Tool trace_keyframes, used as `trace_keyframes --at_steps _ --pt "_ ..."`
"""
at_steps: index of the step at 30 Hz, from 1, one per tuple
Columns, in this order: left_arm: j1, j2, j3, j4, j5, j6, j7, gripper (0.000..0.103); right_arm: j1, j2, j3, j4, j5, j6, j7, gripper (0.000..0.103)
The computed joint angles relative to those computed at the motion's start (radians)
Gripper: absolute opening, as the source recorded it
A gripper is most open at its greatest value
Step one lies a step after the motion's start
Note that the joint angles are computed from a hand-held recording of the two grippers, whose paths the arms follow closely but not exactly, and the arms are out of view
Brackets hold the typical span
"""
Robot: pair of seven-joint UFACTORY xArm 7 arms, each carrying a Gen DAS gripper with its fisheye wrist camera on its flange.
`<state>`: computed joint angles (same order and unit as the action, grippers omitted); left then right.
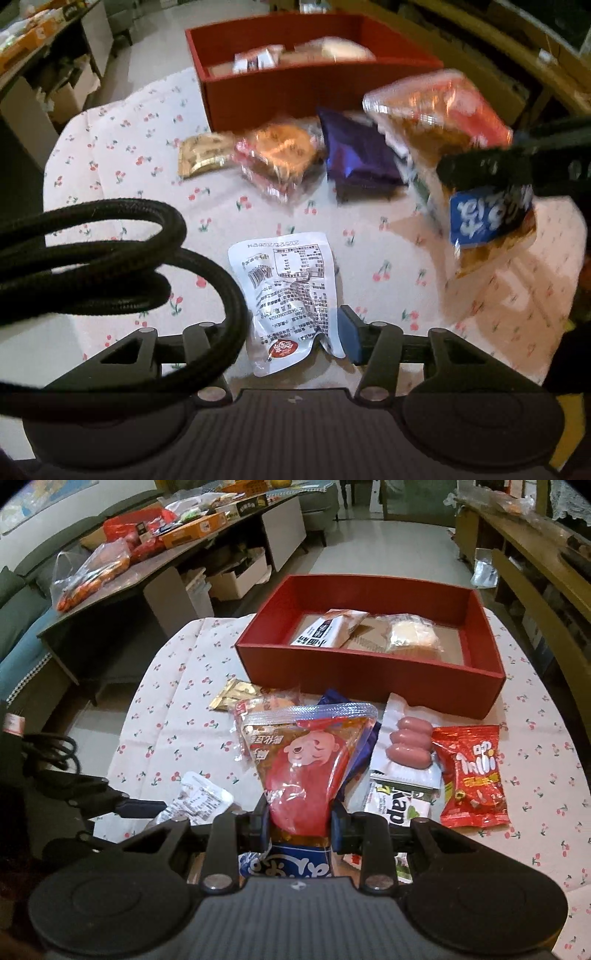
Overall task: Organize snacks
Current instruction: 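Grasp the white sachet with the left gripper while right gripper lifts the pouch, then carry the sachet and pouch into the red box and open both grippers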
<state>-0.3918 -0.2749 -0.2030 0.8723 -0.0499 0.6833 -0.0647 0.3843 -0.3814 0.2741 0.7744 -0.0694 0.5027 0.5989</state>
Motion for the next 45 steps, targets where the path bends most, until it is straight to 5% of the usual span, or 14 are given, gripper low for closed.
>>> trace_keyframes --at_steps 11,19,45 --pt "-0.005 0.076 0.015 0.079 -0.069 -0.167 0.002 0.06 -0.044 0.038 0.0 0.04 -0.046 -0.003 0.042 0.05" --pt "0.01 0.199 0.01 0.208 -0.024 -0.232 -0.034 0.06 -0.092 0.125 -0.006 0.137 -0.129 -0.012 0.095 0.05" --pt "-0.026 0.448 0.052 0.509 0.209 -0.247 -0.199 0.06 -0.091 0.373 -0.105 0.397 -0.26 0.005 0.143 0.049"
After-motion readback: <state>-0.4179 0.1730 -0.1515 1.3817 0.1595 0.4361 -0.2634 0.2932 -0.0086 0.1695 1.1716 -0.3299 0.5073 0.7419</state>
